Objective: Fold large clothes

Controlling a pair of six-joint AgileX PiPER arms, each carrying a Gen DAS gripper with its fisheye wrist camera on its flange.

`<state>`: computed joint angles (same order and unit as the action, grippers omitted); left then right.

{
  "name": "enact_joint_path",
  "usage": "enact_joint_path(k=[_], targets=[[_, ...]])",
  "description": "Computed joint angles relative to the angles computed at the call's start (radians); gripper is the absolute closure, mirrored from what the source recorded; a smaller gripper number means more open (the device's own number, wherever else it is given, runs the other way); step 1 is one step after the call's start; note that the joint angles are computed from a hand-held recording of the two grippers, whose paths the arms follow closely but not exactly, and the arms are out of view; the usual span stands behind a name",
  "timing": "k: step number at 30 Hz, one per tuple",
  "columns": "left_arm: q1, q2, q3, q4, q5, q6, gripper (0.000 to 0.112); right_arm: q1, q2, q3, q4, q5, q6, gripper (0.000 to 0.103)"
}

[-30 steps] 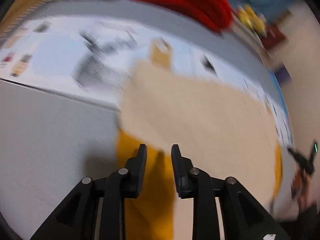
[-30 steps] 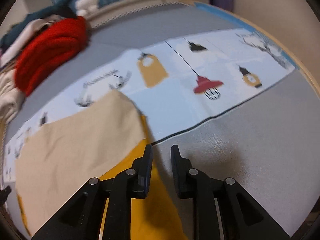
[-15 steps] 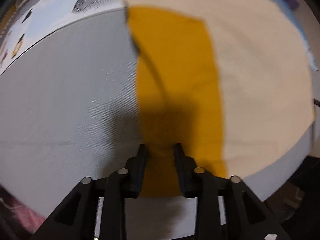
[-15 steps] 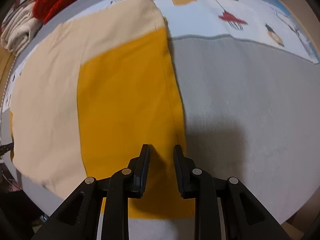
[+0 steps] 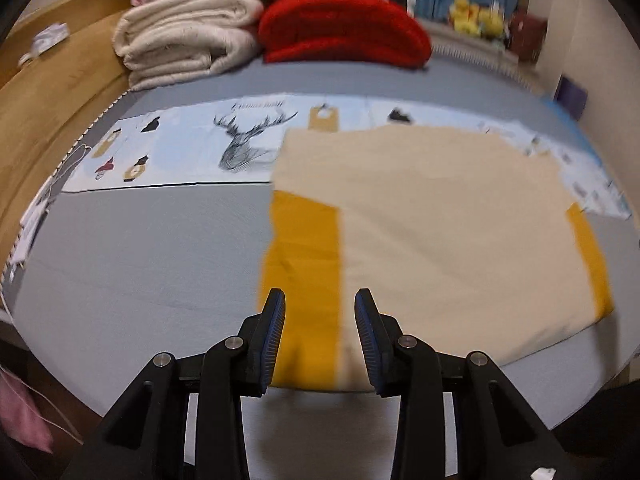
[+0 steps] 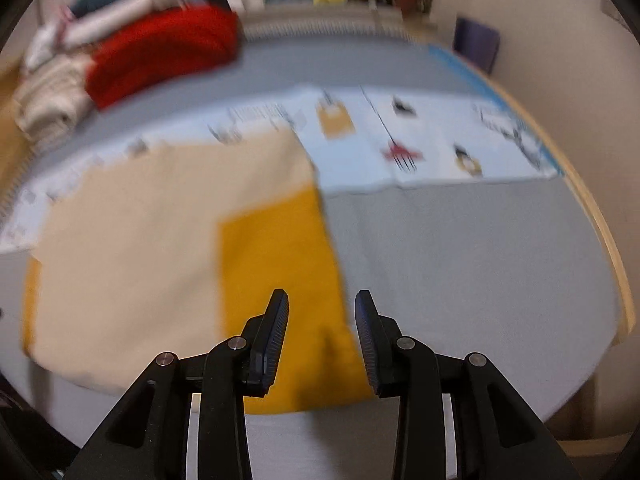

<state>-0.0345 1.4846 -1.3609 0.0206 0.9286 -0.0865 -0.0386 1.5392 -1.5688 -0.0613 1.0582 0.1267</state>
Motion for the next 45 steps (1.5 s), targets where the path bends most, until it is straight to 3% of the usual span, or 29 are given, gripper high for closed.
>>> enact_joint_path(k=[4, 6, 9, 11, 14, 16, 20, 27, 31, 40, 45], targets=[[-0.092, -0.069, 0.119, 0.034, -0.076, -0.175, 0.077, 0.14, -0.094, 0.131, -0.047, -0.092, 0.161, 0.068], [-0.126, -0.085, 0.144, 0.077, -0.066, -0.249, 0.08, 0.247, -0.116, 0.193, -0.123, -0.121, 0.273, 0.068], [-0.175, -0.085, 0.189, 0.113, -0.072, -0.304, 0.082, 0.389, -0.064, 0.228, -0.213, -0.121, 0.39, 0.068], [-0.197, -0.09, 0.209, 0.137, -0.075, -0.325, 0.082, 0.422, -0.018, 0.223, -0.212, -0.156, 0.399, 0.068], [-0.171, -0.081, 0.22, 0.105, -0.092, -0.298, 0.082, 0.498, 0.055, 0.184, -0.268, -0.142, 0.417, 0.068], [-0.147, -0.078, 0.225, 0.062, -0.101, -0.259, 0.082, 0.514, 0.113, 0.155, -0.268, -0.119, 0.407, 0.068], [-0.076, -0.074, 0.247, -0.076, -0.111, -0.161, 0.082, 0.5, 0.271, 0.072, -0.208, 0.027, 0.369, 0.068], [0.026, -0.045, 0.276, -0.246, -0.112, -0.042, 0.082, 0.53, 0.241, 0.072, -0.281, -0.059, 0.441, 0.065], [0.084, -0.029, 0.284, -0.312, -0.098, -0.021, 0.081, 0.52, 0.325, 0.029, -0.222, 0.032, 0.381, 0.065], [0.266, 0.047, 0.308, -0.589, -0.009, 0.086, 0.061, 0.523, 0.326, 0.031, -0.226, 0.03, 0.376, 0.065], [0.337, 0.069, 0.338, -0.648, -0.028, 0.089, 0.057, 0.516, 0.33, 0.027, -0.217, 0.032, 0.362, 0.065]])
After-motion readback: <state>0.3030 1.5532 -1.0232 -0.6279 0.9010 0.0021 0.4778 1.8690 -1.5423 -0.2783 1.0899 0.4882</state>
